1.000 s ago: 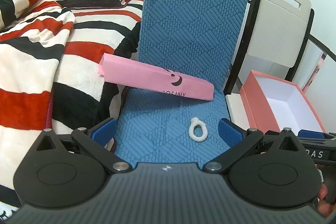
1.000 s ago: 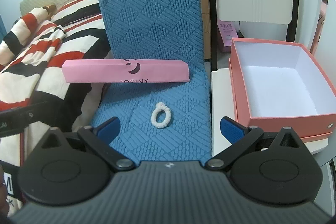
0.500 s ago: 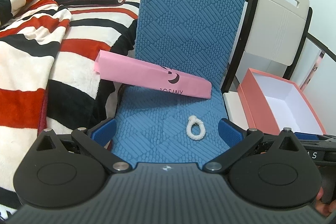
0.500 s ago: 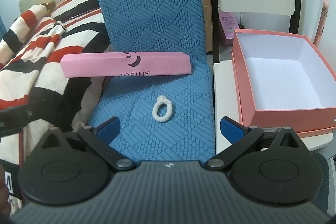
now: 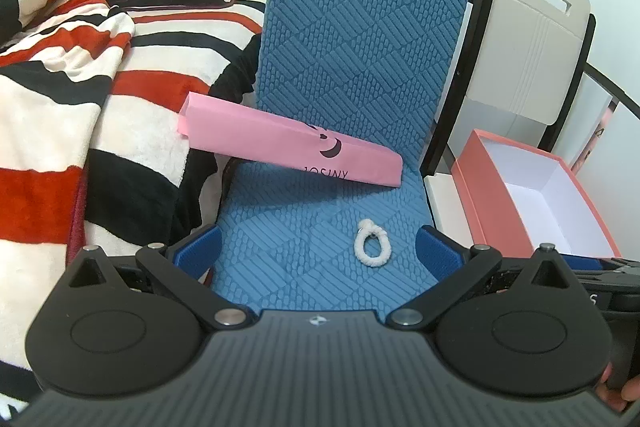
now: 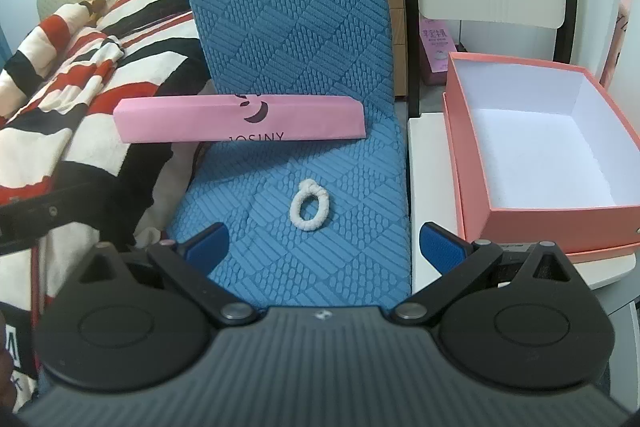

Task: Fold shopping bag
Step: 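Move the left tool toward the pink JOSINY sleeve on the cushion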

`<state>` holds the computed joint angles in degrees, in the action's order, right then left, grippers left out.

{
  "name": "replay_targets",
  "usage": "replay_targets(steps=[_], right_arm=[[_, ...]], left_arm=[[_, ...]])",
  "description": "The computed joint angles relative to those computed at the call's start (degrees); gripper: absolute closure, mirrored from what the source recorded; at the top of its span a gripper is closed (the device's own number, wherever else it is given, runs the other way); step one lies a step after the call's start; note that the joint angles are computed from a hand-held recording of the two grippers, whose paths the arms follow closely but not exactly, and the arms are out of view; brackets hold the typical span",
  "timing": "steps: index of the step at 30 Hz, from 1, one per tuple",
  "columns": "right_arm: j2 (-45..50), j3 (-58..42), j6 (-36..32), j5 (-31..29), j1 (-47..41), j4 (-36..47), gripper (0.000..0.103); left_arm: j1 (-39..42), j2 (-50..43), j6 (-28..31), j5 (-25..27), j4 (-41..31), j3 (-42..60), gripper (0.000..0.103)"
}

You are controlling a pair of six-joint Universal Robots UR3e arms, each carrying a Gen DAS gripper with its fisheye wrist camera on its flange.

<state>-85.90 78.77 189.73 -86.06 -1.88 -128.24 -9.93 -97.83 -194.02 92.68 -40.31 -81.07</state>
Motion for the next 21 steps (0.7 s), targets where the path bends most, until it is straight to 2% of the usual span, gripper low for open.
replay_targets(steps=[12,21], right_arm=[[3.20,-0.52,-0.09,0.70,-0.21,-2.19,0.000],[8.56,-0.53,0.86,0.22,-0.60,-8.35,0.000]], left_arm=[[1.59,-4.89,1.00,-1.28,1.16,3.13,0.000],[3.37,-13.05,0.31,-0.94,8.32,4.64,0.000]])
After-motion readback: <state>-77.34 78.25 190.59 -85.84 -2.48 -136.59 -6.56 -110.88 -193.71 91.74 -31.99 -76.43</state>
